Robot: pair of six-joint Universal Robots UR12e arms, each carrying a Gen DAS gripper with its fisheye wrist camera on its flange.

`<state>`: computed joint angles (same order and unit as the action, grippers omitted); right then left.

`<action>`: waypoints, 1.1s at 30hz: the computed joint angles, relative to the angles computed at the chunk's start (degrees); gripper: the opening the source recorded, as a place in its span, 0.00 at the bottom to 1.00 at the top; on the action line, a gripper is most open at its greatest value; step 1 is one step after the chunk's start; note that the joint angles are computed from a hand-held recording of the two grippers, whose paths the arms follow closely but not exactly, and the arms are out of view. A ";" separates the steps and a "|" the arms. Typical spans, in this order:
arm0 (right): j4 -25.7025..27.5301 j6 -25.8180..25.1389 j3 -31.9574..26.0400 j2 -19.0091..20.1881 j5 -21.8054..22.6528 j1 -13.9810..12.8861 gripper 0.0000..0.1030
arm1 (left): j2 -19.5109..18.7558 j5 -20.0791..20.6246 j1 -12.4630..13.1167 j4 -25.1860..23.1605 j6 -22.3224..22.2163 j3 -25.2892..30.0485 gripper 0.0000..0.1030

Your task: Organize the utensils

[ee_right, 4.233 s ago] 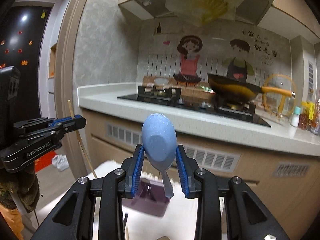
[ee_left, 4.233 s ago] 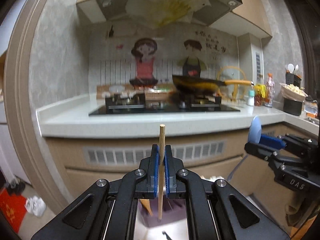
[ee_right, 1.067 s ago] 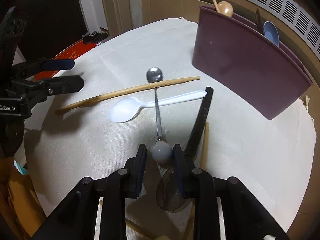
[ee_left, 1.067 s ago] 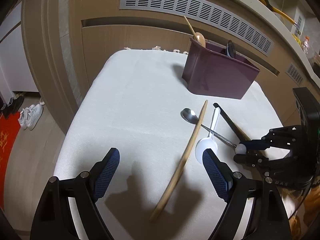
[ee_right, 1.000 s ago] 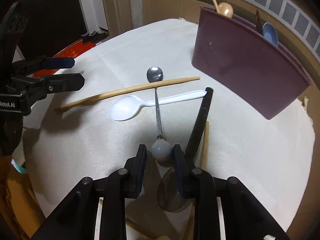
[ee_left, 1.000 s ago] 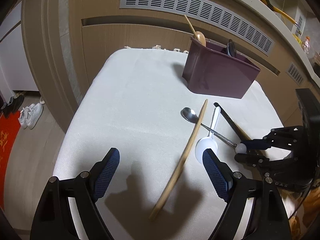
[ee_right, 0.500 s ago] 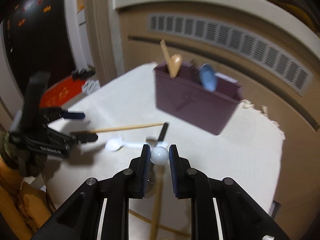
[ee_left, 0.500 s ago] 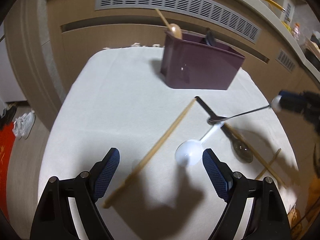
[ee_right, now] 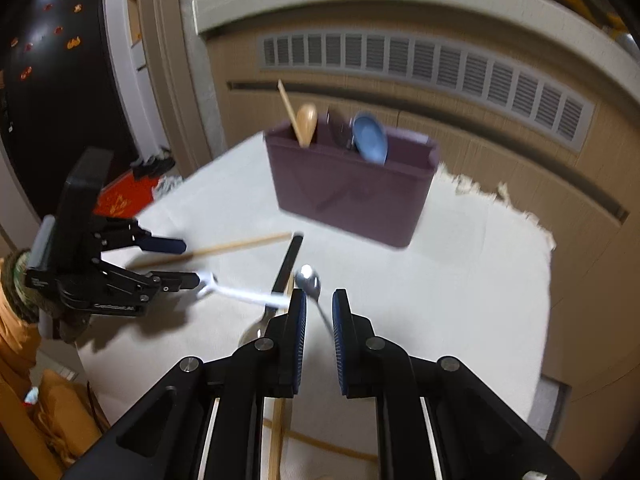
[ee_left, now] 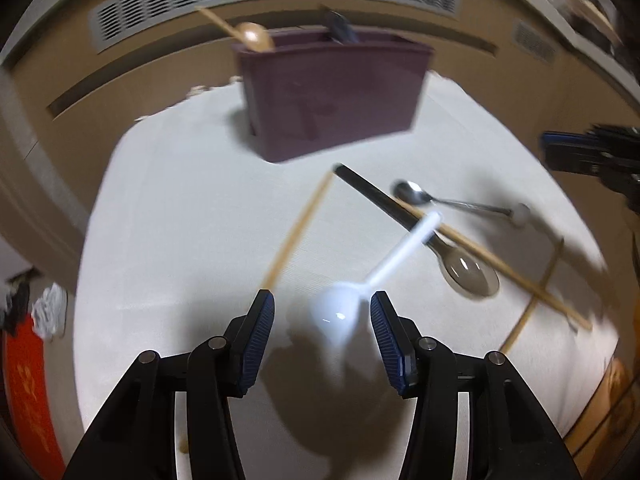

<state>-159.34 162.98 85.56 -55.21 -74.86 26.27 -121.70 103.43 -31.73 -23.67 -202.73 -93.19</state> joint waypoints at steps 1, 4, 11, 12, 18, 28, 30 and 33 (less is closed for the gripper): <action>0.57 -0.04 0.02 0.15 -0.14 0.04 0.14 | -0.36 -0.06 -0.13 -0.66 0.64 0.53 0.50; 2.20 0.62 -0.08 0.74 -0.49 -0.04 0.25 | -1.18 -0.63 -0.20 -2.00 2.36 1.75 0.50; 1.25 4.54 1.28 0.98 -1.31 -0.90 0.67 | -1.34 -3.74 0.83 -4.66 2.53 2.56 0.52; 1.06 5.04 1.42 1.02 -1.47 -1.00 0.71 | -1.22 -4.22 0.81 -5.05 2.25 2.54 0.52; 1.02 8.40 1.83 1.38 -1.71 -1.72 0.78 | -0.08 -9.43 -0.31 -5.07 6.60 1.73 0.54; 1.85 9.71 2.52 1.27 0.87 -2.06 0.78 | -1.24 -6.30 0.07 -5.62 2.03 3.19 0.53; 1.21 9.49 2.74 1.17 0.37 -2.01 0.78 | -1.50 -5.49 -0.40 -5.37 2.82 3.28 0.53; 0.47 9.00 2.71 1.18 -1.08 -1.70 0.78 | -2.03 -4.09 -1.07 -4.66 4.10 3.54 0.51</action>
